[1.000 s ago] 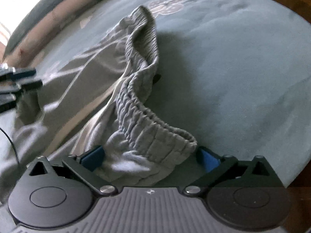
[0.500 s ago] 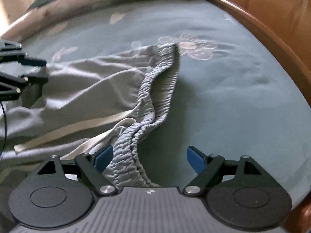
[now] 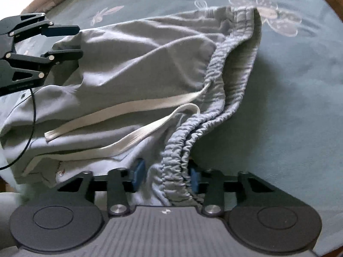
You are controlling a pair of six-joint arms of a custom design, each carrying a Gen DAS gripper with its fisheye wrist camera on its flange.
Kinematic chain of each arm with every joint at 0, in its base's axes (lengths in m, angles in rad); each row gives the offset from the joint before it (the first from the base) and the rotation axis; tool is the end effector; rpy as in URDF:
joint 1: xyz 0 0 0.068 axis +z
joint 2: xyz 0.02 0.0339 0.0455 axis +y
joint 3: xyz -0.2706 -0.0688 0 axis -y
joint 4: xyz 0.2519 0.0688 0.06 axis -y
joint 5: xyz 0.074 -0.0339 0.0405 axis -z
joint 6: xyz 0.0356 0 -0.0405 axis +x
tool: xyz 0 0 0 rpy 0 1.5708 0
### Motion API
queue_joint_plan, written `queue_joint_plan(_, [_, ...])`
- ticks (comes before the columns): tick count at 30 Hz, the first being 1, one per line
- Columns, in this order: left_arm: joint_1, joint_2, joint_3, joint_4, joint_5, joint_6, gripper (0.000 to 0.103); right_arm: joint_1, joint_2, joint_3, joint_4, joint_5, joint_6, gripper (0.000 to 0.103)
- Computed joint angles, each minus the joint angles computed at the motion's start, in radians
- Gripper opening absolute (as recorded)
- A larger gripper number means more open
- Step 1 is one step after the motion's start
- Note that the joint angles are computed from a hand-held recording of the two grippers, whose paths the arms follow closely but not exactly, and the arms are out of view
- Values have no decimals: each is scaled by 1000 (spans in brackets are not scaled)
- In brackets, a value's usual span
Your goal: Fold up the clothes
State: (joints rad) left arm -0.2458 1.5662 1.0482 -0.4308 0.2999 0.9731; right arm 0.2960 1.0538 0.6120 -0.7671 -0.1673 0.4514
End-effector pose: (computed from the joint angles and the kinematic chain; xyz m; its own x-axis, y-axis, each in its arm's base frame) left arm 0.3178 -0.0906 0.2237 -0.1134 0.8427 -0.5264 0.8764 0.3344 0.3465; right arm 0.1688 0.0577 0.1932 -0.9550 0.1584 -0.2506 0.0807 0.9522 0.2946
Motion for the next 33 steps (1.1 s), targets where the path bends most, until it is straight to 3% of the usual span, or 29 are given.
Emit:
queue_joint_plan(1, [0,0,1,-1,0,0,43,-21,0,-4,-2,-22,-1,26])
queue_joint_plan(4, [1,0,2,-4,1,-1,43,-91,-21,-18,-21,-85,-8,19])
queue_joint_plan(7, [3,0,3,-3,1,2,43,-115,-46,-2,-72,-90,-18,17])
queue_joint_plan(14, [3,-5,6,-4,7,-17,43,-113,-47,69,-273,28,-86,16])
queue_joint_plan(17, [-5,-9,5,-9,1,-35,43,-122,-40,42,-268,39,-61,16])
queue_joint_plan(23, [19,-36,18,-41,15,-5,43,-94,-6,5,-215,62,32,31])
queue_joint_plan(26, [54,-48,39,-72,15,8,43,-64,-41,66,-294,114,72,39])
queue_joint_plan(29, [105,-55,75,-131,10,0,43,-26,-65,158,-384,184,115,57])
queue_joint_plan(33, [192,-62,116,-206,-12,-1,43,62,36,275,-371,239,108,64])
